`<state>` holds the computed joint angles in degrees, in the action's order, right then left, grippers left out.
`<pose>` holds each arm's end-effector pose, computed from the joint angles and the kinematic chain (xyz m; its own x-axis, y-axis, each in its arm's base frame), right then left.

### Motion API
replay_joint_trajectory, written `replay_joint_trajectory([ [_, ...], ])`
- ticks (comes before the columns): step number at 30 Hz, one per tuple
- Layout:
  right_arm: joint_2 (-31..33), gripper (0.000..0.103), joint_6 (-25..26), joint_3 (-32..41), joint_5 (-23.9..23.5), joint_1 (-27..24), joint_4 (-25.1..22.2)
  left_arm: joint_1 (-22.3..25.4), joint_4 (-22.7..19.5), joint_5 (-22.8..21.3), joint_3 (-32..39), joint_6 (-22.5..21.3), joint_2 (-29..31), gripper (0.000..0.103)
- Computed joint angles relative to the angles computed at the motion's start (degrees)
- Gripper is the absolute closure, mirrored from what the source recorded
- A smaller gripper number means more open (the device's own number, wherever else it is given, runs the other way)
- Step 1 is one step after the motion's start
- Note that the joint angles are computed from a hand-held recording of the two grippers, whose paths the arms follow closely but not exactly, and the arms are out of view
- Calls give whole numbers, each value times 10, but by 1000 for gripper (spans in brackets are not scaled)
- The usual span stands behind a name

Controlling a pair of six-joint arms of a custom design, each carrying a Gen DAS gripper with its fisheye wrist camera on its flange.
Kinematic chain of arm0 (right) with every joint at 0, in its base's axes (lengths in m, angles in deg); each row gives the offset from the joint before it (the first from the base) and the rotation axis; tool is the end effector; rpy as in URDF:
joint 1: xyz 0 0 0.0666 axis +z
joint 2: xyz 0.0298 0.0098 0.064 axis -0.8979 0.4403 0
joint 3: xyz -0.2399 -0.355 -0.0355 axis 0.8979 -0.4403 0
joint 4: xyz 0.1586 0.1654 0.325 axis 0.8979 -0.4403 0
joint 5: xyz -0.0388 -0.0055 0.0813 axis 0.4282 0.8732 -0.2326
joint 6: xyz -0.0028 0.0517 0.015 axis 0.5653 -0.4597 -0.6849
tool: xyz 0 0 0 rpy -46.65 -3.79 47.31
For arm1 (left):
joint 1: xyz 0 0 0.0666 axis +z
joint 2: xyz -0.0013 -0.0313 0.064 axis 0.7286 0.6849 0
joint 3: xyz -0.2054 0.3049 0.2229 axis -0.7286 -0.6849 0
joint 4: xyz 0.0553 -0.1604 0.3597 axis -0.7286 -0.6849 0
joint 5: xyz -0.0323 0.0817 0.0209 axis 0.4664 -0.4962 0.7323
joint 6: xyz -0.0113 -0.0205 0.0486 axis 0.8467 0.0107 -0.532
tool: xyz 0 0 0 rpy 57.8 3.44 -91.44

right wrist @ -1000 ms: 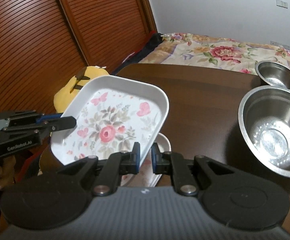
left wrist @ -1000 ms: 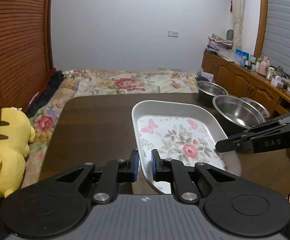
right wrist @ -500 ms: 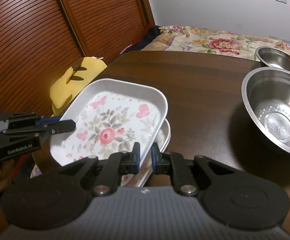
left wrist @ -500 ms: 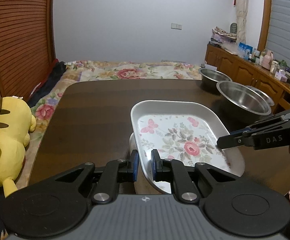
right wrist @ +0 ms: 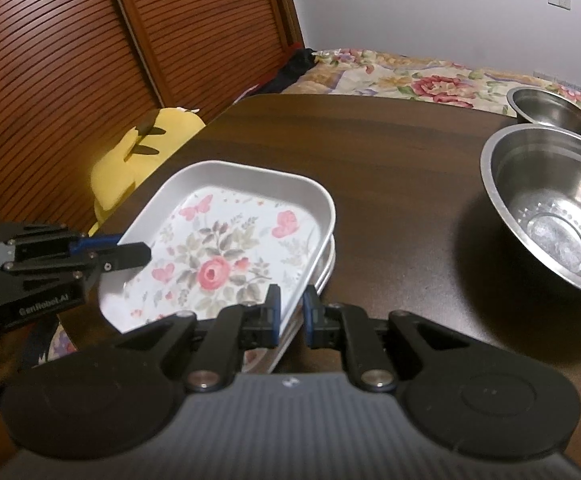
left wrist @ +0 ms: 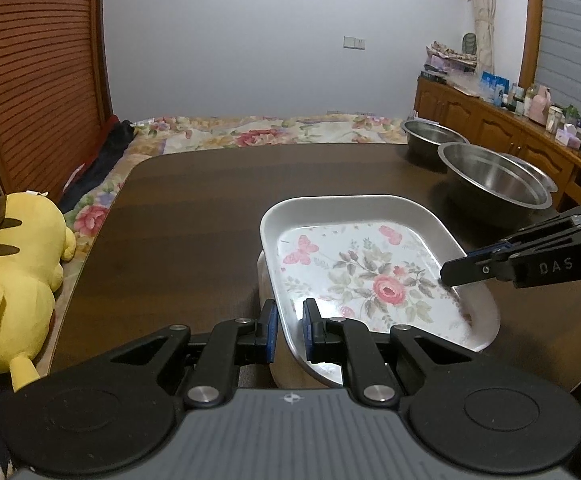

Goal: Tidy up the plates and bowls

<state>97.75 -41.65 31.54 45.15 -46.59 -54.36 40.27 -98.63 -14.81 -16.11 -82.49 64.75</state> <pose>0.4853 0.1506 0.4110 -0.7230 0.0956 -0.6842 -0.0807 0.9719 0.2210 0.5220 -0.0744 0.3862 -0.5080 0.3510 -0.7866 0.5924 0.8053 -0.0232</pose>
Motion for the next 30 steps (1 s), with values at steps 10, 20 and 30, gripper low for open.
replay_joint_trajectory([
  [10,4,89,-3,3,12,6,2,-4,12,-14,-8,-3,-2,88],
  [20,3,86,-5,-3,11,4,11,-1,17,-18,-10,6,1,88],
  [30,-8,86,2,-14,24,8,37,1,30,-14,-16,17,-9,88],
])
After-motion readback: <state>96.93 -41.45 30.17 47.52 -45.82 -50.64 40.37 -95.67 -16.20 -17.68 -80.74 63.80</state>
